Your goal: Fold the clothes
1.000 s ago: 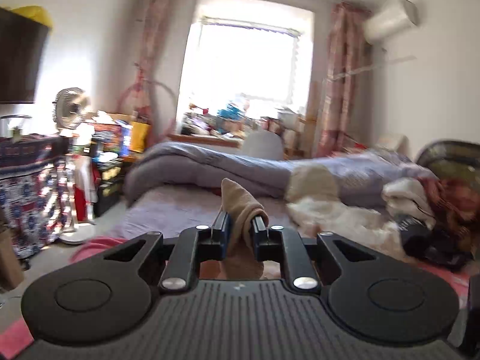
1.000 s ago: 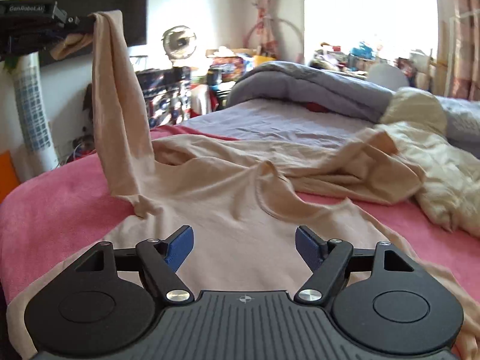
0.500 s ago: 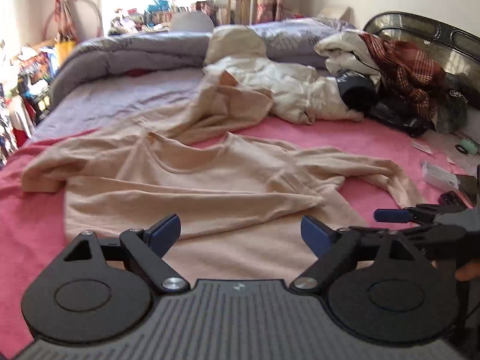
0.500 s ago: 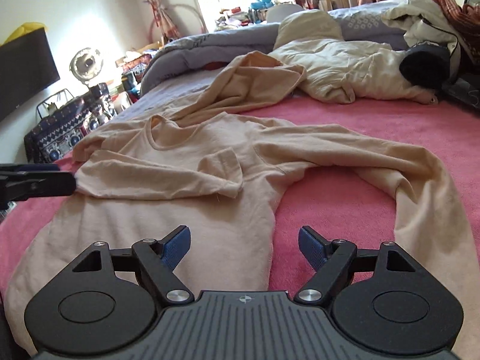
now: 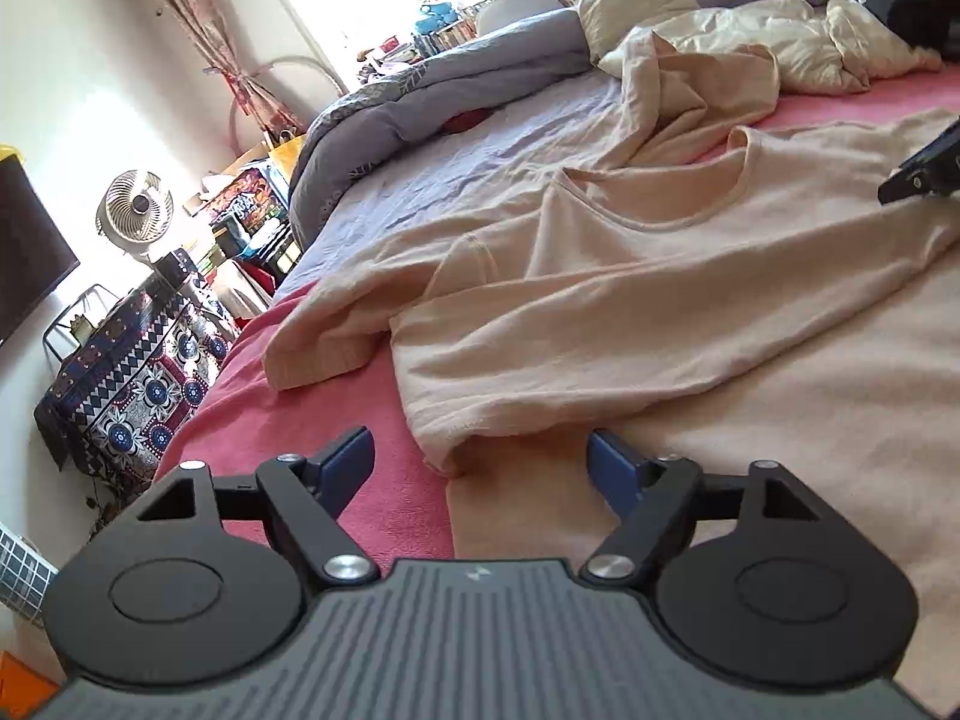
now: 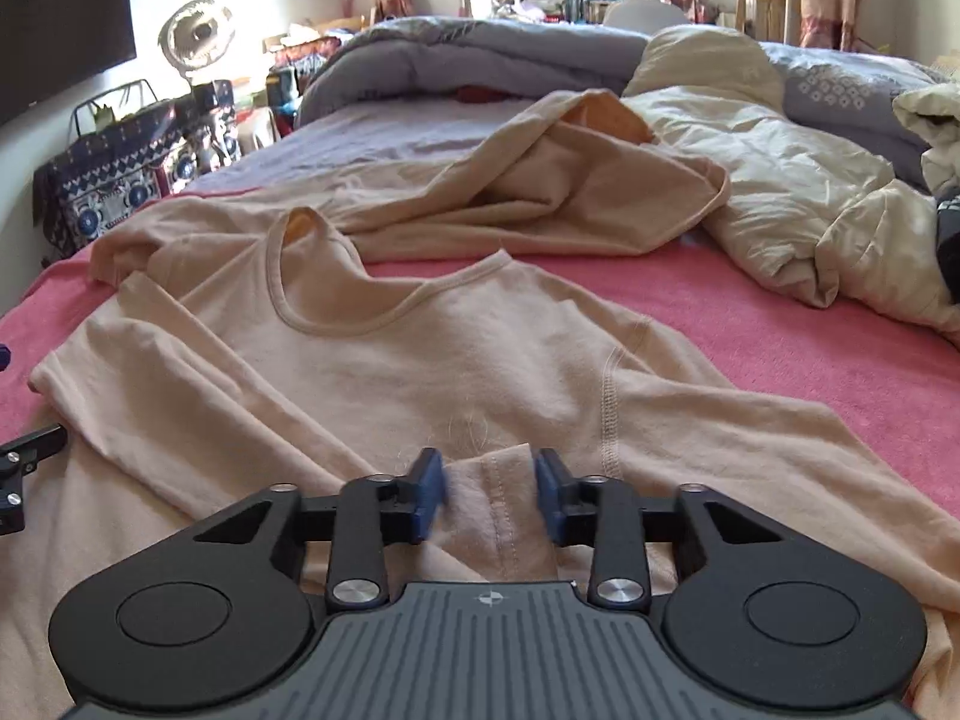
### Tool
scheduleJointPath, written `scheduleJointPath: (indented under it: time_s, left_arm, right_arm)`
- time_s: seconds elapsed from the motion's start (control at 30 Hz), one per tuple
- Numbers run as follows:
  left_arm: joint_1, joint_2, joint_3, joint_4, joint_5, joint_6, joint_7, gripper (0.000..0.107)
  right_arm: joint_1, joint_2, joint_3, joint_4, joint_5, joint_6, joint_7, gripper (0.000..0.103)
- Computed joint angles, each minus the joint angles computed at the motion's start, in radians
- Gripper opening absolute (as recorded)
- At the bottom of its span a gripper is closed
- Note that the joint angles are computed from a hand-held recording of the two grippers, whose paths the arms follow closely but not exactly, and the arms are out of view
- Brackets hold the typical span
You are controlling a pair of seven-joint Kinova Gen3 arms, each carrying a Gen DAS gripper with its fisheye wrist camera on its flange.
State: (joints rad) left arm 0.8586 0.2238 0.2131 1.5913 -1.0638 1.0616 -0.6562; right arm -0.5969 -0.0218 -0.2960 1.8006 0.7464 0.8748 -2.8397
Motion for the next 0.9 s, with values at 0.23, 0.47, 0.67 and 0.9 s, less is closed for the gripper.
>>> scheduleJointPath:
  time_s: [0.23, 0.47, 0.67, 0.9]
  left_arm:
    - [-0.011, -0.023, 0.003, 0.093, -0.067, -0.076, 0.148, 0.074]
    - [-0.032, -0.020, 0.032, 0.095, -0.082, -0.057, 0.183, 0.079]
    - [0.125, 0.052, -0.115, 0.037, -0.160, 0.128, 0.208, 0.078]
    - [-0.030, -0.048, 0.028, 0.159, -0.233, -0.050, 0.073, 0.077]
  right_arm:
    - [0.199, -0.080, -0.293, 0.048, 0.253, 0.072, -0.265, 0.009]
    - [0.262, -0.090, -0.353, 0.070, 0.344, 0.178, -0.408, 0.009]
    - [0.266, -0.062, -0.255, 0.075, 0.224, 0.090, -0.356, 0.009]
    - [0.385, -0.076, -0.397, 0.045, 0.321, 0.099, -0.363, 0.009]
